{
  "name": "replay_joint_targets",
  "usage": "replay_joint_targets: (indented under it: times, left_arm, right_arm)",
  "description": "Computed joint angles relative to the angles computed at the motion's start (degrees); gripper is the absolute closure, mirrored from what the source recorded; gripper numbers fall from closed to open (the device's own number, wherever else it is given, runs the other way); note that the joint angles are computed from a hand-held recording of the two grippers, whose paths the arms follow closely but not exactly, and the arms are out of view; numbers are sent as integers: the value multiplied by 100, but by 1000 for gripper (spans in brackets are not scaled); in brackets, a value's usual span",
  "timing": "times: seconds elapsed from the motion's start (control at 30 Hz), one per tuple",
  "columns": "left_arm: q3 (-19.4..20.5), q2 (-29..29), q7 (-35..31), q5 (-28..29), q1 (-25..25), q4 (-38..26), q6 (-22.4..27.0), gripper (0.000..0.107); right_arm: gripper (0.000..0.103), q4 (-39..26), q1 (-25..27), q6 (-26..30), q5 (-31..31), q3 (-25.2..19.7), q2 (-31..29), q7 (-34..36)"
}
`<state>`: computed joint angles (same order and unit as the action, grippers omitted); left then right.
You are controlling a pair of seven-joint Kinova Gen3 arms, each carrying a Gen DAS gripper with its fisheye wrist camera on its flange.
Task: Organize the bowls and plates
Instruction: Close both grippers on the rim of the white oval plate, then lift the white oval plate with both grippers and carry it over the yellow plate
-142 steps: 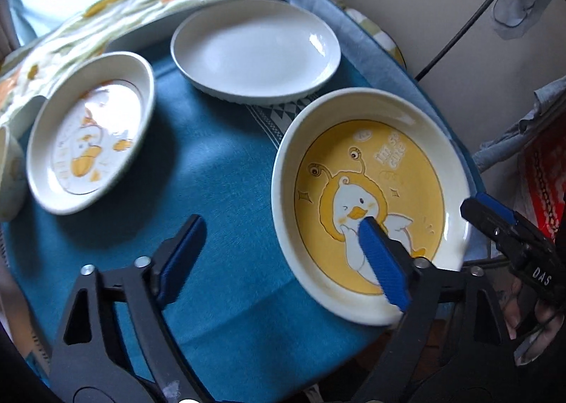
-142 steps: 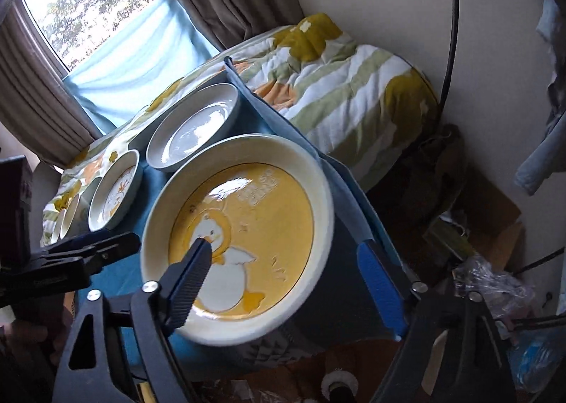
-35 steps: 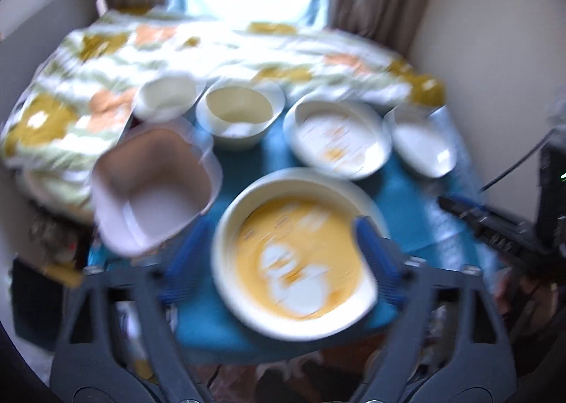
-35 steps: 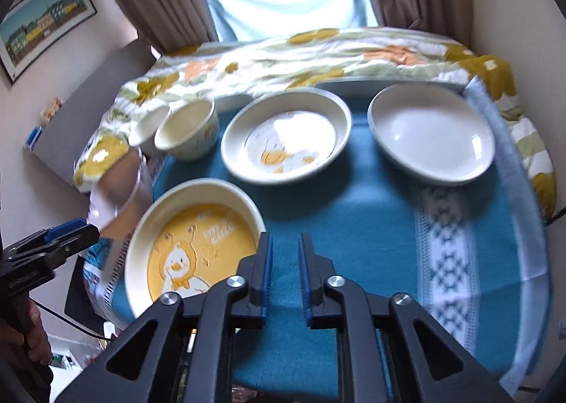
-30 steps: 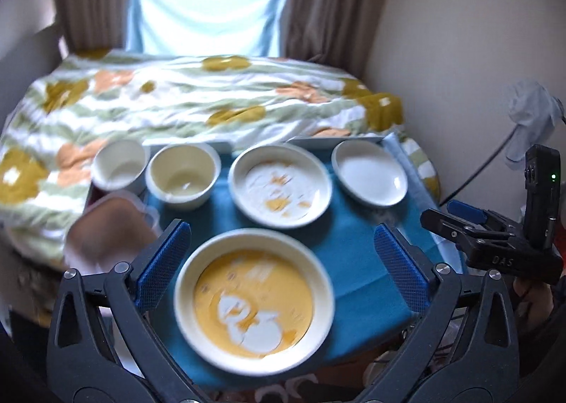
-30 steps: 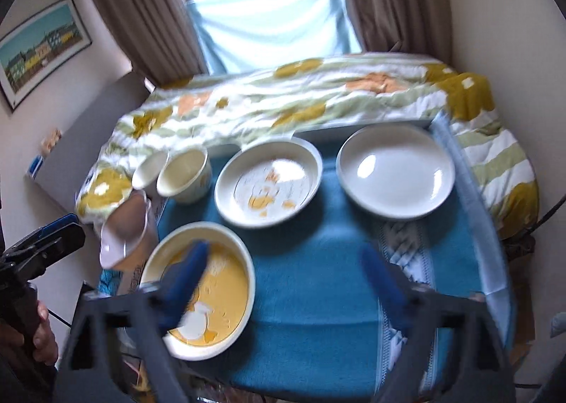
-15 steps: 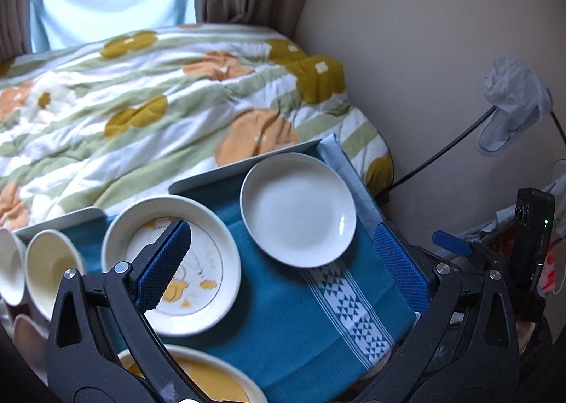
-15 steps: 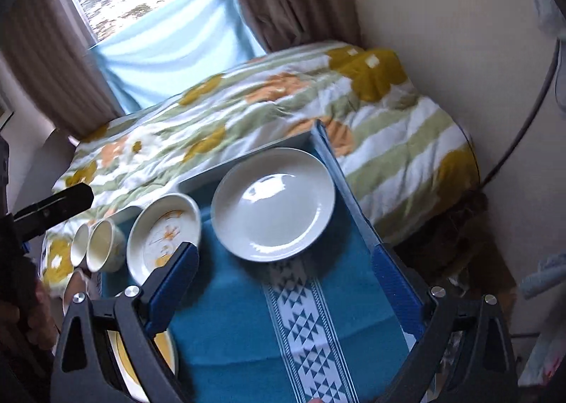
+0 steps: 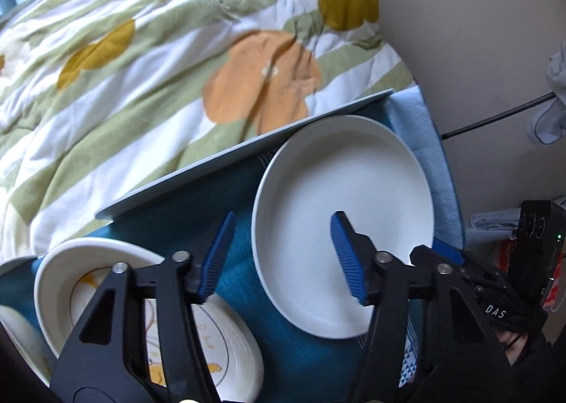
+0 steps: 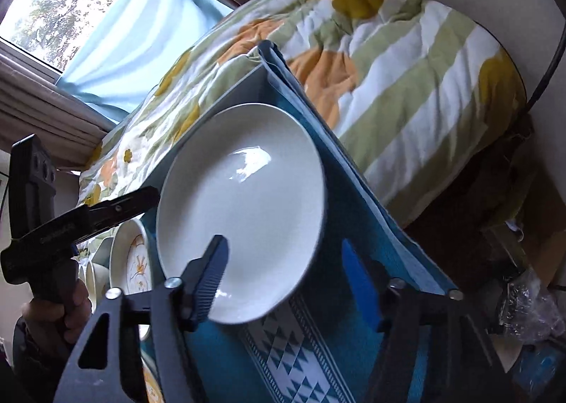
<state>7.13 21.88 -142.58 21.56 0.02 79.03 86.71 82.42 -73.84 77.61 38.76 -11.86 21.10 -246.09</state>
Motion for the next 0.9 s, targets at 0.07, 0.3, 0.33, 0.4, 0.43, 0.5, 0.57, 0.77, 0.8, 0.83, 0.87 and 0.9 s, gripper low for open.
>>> replay_joint_targets:
  times: [0.07,0.3,0.33,0.4,0.43,0.5,0.57,0.77,0.8,0.83,0.87,0.9]
  left_arm:
    - [1,67,30,-72,56,-2,-22,61]
    - [11,183,61,-233,131,-28,-115,79]
    - [20,184,50,-252,143,-16,-125,81]
    - [36,145,-11,-321,185,56,-198,91]
    - [36,74,-54,-352,206,147,-313,92]
    - [33,-35,-147,-361,207,288,-493,93]
    - [27,-104,-180,-366,217,370,-587,93]
    - [17,-283,-241,-341,222,498,-740,93]
    - [13,-328,-263,-323,209,515,-747,93]
    - [4,-361,-274,-291,188,519,-734,93]
    - [-8,-395,-276,-242,155,515,-707,93]
    - [-22,-435,-289,-184,111,511,-672,93]
  right_arm:
    - [55,4,27,-6,-33,7,16,-7]
    - [74,-160,160,117,-260,39,111,253]
    - [76,-232,150,191,-311,50,150,282]
    - [86,-241,167,215,-431,70,163,295]
    - [88,-221,159,213,-459,81,153,266]
    - [91,-175,145,193,-465,94,136,220]
    - [91,-240,141,254,-485,100,167,256]
    - [91,-275,124,332,-474,120,167,358]
    - [91,-301,108,384,-462,120,162,377]
    - [91,-358,83,465,-441,119,167,406]
    - [91,-381,80,509,-422,121,159,447]
    - [91,-451,63,601,-400,116,163,521]
